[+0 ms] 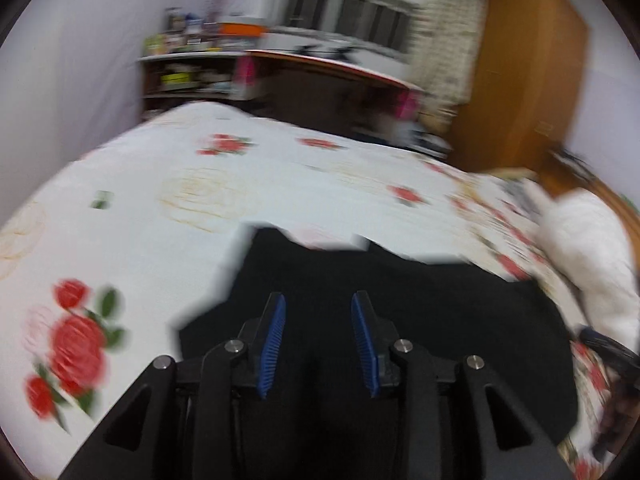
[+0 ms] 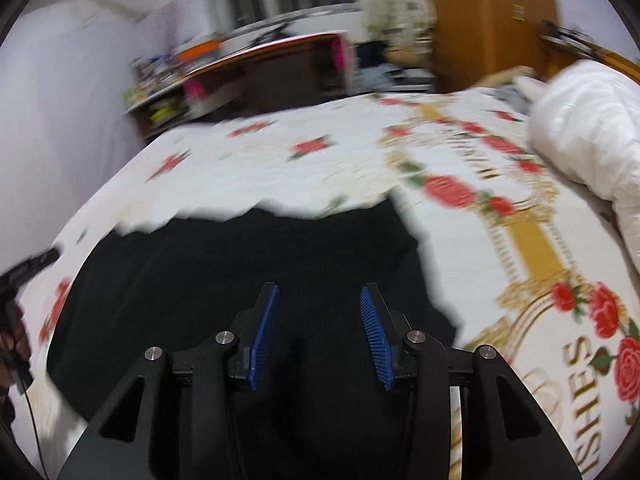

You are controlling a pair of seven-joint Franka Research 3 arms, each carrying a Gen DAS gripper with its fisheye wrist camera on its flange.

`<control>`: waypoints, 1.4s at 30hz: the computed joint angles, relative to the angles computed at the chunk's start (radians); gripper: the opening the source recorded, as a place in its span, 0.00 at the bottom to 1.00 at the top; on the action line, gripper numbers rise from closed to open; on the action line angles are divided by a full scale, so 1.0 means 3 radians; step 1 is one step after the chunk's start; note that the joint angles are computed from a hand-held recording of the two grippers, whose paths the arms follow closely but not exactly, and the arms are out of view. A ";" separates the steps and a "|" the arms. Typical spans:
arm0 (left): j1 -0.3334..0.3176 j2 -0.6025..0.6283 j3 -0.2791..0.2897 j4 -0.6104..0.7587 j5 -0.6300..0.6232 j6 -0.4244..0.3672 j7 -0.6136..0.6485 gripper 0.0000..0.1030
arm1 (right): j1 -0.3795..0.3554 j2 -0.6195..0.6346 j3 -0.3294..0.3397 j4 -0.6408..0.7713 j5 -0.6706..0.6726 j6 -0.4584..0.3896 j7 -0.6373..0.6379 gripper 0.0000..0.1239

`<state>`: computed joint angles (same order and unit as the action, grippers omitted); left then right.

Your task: Fold large clothes

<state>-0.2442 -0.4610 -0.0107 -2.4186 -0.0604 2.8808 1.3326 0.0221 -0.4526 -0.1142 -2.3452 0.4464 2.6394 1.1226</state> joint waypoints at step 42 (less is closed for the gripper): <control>0.0517 0.1212 -0.0489 0.1055 0.1452 -0.0600 -0.1009 0.35 | -0.0102 0.1179 0.0004 0.0831 -0.1345 0.0097 0.1176 0.33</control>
